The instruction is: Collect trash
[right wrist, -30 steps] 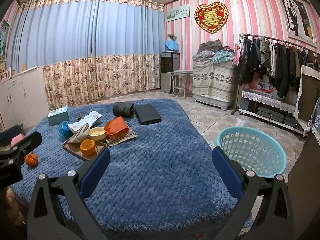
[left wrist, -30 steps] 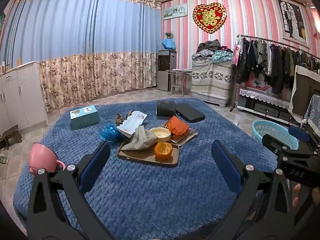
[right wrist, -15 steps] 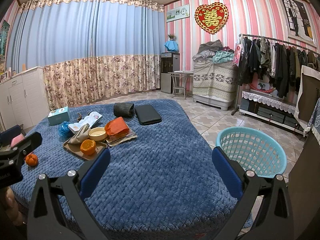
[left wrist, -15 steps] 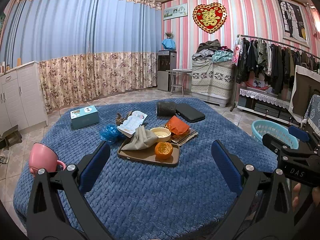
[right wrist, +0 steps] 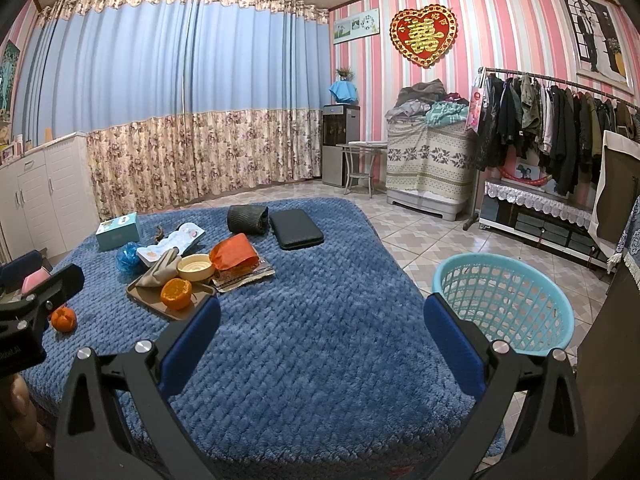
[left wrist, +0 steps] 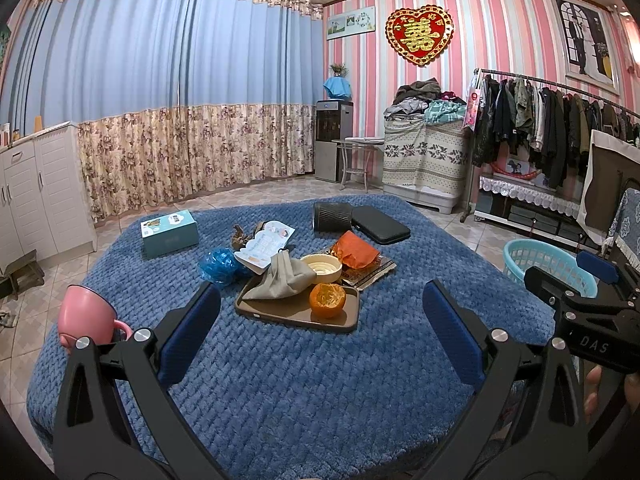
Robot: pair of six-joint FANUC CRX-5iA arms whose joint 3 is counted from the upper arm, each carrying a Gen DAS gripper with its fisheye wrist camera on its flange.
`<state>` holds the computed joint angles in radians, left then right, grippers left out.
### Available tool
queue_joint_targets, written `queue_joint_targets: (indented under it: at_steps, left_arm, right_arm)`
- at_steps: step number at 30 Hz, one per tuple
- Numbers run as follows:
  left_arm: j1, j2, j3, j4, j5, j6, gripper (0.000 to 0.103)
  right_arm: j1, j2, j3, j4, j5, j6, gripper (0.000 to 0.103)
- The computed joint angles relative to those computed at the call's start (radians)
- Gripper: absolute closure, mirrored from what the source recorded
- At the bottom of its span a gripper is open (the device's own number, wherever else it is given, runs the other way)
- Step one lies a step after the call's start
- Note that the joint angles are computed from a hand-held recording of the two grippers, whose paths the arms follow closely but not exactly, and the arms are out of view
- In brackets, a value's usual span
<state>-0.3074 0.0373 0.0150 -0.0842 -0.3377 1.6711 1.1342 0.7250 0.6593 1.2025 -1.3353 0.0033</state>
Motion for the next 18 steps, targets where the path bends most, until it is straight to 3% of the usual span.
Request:
queue_joint_targets:
  at_steps: [18]
  left_arm:
    - [0.000,0.000,0.000,0.001,0.000,-0.001,0.005]
  right_arm:
    - [0.000,0.002,0.003,-0.001,0.000,0.002,0.004]
